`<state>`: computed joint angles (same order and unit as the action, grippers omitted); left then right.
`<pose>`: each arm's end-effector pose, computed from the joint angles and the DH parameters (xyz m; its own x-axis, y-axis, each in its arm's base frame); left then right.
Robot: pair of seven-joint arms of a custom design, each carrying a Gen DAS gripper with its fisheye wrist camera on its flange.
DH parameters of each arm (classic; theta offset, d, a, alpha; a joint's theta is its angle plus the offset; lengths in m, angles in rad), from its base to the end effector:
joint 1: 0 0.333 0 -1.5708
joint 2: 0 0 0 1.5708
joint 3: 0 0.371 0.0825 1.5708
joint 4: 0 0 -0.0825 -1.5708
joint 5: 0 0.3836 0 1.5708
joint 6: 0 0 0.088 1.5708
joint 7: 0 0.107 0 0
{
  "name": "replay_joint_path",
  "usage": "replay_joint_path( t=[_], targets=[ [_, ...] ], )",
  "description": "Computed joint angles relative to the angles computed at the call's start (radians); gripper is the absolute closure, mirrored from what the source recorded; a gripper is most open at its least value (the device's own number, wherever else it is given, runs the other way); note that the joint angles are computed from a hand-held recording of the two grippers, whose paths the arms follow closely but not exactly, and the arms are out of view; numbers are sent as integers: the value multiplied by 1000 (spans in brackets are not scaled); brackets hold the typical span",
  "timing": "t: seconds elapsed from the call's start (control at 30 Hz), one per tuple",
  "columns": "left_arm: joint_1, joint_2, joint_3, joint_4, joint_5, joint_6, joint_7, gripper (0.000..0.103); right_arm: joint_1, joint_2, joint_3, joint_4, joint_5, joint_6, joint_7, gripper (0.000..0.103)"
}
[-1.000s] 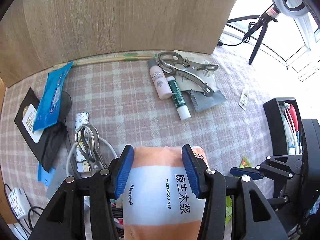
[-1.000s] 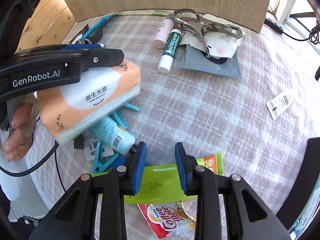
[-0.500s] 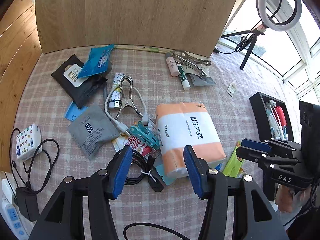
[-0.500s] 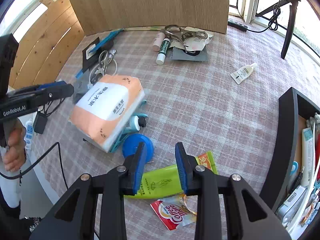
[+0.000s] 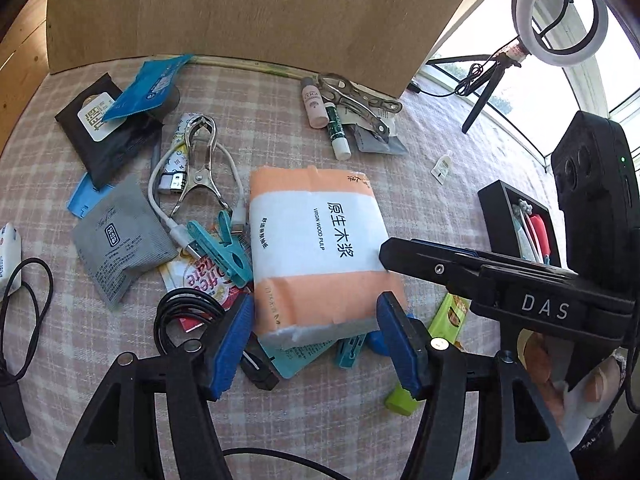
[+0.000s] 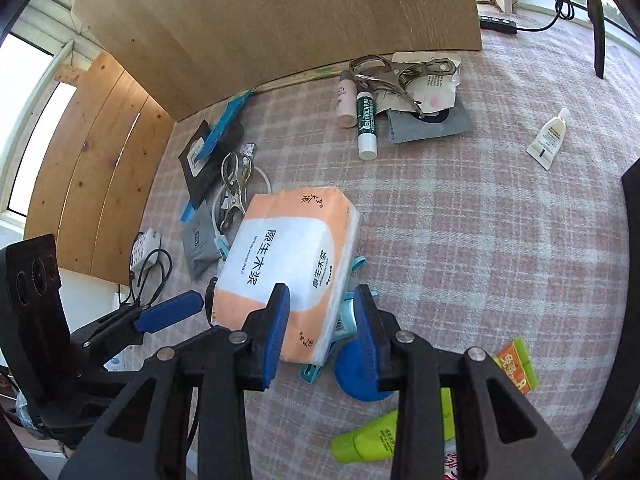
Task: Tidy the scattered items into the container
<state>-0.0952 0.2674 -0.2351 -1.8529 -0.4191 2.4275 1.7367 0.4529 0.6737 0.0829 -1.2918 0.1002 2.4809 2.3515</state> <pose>0.6313 -0.2035 0.4684 -0.2421 -0.9010 0.3599 -0.9452 0.1352 -0.2972 0.7078 0.3957 0.4516 -0.2429 -0.8624 -0.4441 -0.8933 0.3773 -0.2441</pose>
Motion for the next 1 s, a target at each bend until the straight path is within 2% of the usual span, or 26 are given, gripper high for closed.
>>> replay_joint_path(
  t=[0.13,0.23,0.4,0.6,0.77,0.9,1.0],
  targets=[
    [-5,20,-2,24,12,3,-1,41,-16,21,14,33,29,-19,-10,66],
    [-9,32,-3,37,28,6,2,41,-30,39,27,63,52,-37,-29,59],
    [-13,47,-10,46,34,21,18,41,-42,80,44,121,91,-57,-62,59],
    [4,32,-38,39,-27,31,95,41,-18,105,17,170,67,-90,-51,57],
    [-29,25,-24,45,20,53,84,41,-6,80,9,148,50,-79,-56,57],
    [-11,48,-36,60,-35,15,89,41,-12,61,7,114,53,-68,-34,59],
    [-16,35,-37,48,-39,23,97,41,-10,46,7,81,47,-50,-30,60]
  ],
)
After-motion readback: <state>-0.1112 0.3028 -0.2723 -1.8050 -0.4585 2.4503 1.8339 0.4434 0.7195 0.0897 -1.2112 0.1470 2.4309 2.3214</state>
